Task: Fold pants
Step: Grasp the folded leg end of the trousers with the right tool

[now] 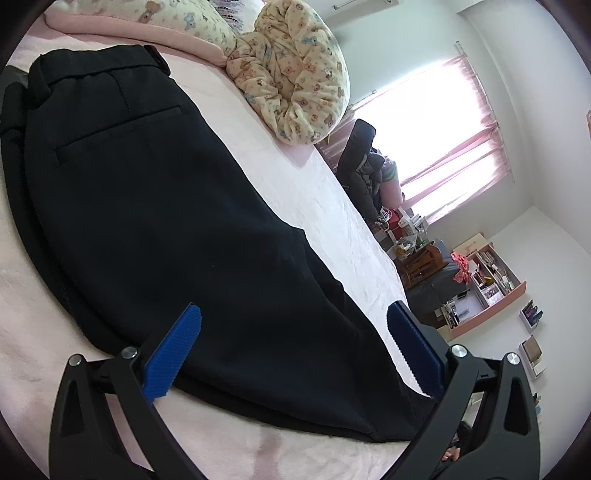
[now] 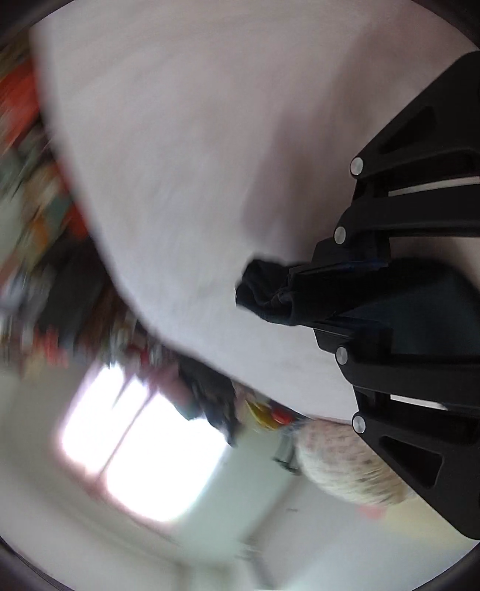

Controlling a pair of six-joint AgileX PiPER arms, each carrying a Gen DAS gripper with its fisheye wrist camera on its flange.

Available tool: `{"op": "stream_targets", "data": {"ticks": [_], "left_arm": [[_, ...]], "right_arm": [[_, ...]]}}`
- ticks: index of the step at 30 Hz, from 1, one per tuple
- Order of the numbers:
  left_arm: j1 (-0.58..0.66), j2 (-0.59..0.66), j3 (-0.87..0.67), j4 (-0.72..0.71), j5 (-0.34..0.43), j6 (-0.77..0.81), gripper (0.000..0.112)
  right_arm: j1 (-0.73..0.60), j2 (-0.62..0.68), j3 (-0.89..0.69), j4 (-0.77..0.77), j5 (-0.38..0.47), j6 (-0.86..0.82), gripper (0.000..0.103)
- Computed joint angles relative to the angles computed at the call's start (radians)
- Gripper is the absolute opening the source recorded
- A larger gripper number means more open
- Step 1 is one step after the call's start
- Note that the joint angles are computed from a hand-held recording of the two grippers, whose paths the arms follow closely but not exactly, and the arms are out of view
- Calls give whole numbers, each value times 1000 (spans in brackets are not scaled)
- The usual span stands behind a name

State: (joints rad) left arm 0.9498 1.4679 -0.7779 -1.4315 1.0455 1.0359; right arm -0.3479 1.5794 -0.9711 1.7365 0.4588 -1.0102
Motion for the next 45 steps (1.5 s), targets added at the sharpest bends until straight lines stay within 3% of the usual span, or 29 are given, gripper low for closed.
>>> {"op": "stream_targets", "data": {"ticks": [5, 10, 14, 18, 22, 28, 35, 42, 45], "left_arm": [[3, -3, 0, -3, -5, -5, 101], [11, -2, -5, -8, -4, -12, 101], [27, 1, -8, -10, 9, -21, 101], [32, 7, -21, 6, 6, -47, 101], [38, 17, -32, 15, 20, -61, 101], [37, 20, -40, 17, 29, -65, 101], [15, 11, -41, 27, 15, -63, 101], [11, 12, -44, 33, 17, -77, 101], [12, 8, -46, 40, 20, -79, 101]], "right_arm": [[247, -116, -64, -107, -132, -102, 20], [487, -64, -182, -189, -133, -19, 20], [666, 52, -307, -373, -159, 155, 20], [812, 191, -425, -655, -163, 447, 20], [897, 307, -509, -912, -127, 715, 20], [947, 273, -423, -734, -192, 566, 20], [996, 343, -573, -1086, -127, 886, 20], [1044, 378, -627, -1265, -113, 1032, 20], [1064, 428, -702, -1449, -37, 1177, 21]]}}
